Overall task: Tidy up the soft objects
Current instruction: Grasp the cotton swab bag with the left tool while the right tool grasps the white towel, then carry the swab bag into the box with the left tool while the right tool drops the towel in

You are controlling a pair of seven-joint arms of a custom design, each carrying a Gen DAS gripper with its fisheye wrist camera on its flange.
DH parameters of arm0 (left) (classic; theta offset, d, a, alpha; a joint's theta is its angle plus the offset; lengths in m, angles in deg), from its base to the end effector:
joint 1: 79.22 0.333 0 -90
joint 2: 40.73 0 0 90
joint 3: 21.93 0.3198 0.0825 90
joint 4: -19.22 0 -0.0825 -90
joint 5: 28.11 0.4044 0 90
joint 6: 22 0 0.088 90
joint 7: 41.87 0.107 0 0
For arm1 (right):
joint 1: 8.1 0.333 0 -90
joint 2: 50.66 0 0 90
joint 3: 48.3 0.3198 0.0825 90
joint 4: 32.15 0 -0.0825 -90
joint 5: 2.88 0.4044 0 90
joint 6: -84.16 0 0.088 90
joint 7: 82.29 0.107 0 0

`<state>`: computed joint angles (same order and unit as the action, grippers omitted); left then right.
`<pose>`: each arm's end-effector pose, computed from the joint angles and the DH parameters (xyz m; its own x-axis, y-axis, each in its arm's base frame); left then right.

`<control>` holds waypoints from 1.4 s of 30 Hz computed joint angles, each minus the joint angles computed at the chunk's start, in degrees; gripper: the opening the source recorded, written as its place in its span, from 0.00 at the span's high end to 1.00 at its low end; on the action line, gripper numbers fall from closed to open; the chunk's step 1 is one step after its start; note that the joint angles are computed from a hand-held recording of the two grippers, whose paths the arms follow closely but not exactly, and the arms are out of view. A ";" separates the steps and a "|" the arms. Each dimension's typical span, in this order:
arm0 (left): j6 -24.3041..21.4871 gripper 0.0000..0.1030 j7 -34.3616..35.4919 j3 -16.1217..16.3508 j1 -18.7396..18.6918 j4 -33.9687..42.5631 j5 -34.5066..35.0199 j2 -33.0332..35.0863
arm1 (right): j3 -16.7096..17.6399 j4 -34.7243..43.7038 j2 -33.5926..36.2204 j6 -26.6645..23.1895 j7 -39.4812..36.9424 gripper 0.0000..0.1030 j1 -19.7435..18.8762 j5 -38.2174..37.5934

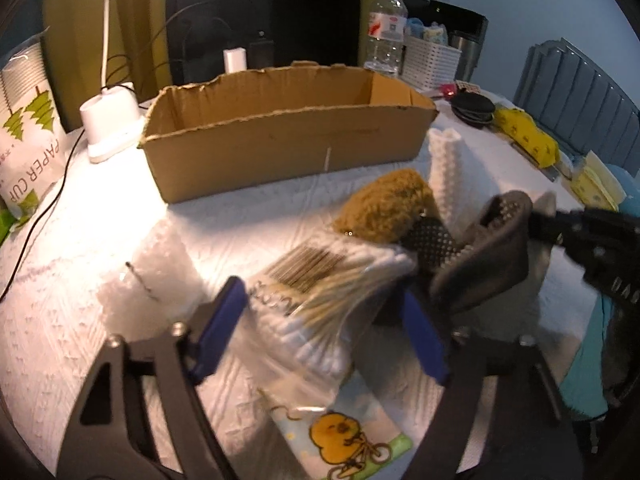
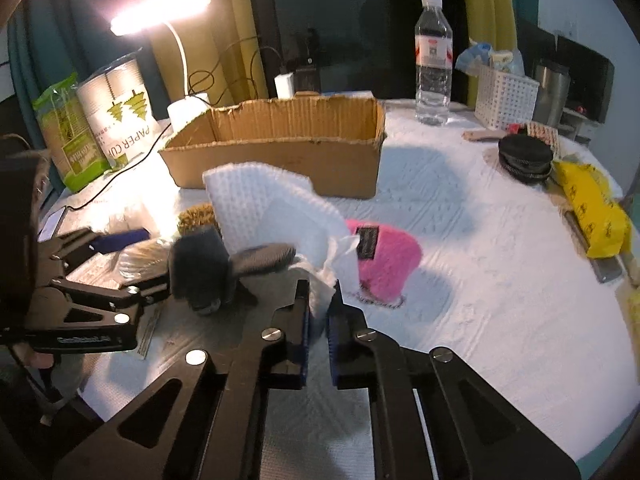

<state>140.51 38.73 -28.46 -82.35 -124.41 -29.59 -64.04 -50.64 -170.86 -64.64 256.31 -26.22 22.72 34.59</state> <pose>0.4703 -0.0821 0.5050 -0.0242 -0.9959 0.0870 -0.7460 -0.0399 -0.6647 0.4715 0.2046 0.4802 0.4970 -0.8611 -0.1074 -0.6091 -0.2581 -0.7499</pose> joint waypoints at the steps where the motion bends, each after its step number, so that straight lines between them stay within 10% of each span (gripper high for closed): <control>1: 0.25 0.33 0.75 0.70 -0.69 -0.05 -0.74 0.05 | 0.44 0.01 -0.21 0.45 0.63 0.93 -0.52 -0.67; 8: 2.40 0.54 7.40 4.95 -4.73 -0.90 -7.99 -0.10 | 1.39 -0.13 -1.46 2.45 5.33 0.94 -1.85 -5.50; 42: 8.00 0.56 8.39 7.07 -2.73 -4.77 -10.72 -11.20 | -2.75 2.99 -3.76 7.89 16.53 0.94 2.67 -20.86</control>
<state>148.51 47.12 -21.39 -85.08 -129.18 -40.31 -75.23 -53.40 -167.87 -68.40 264.20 -9.69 25.39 13.73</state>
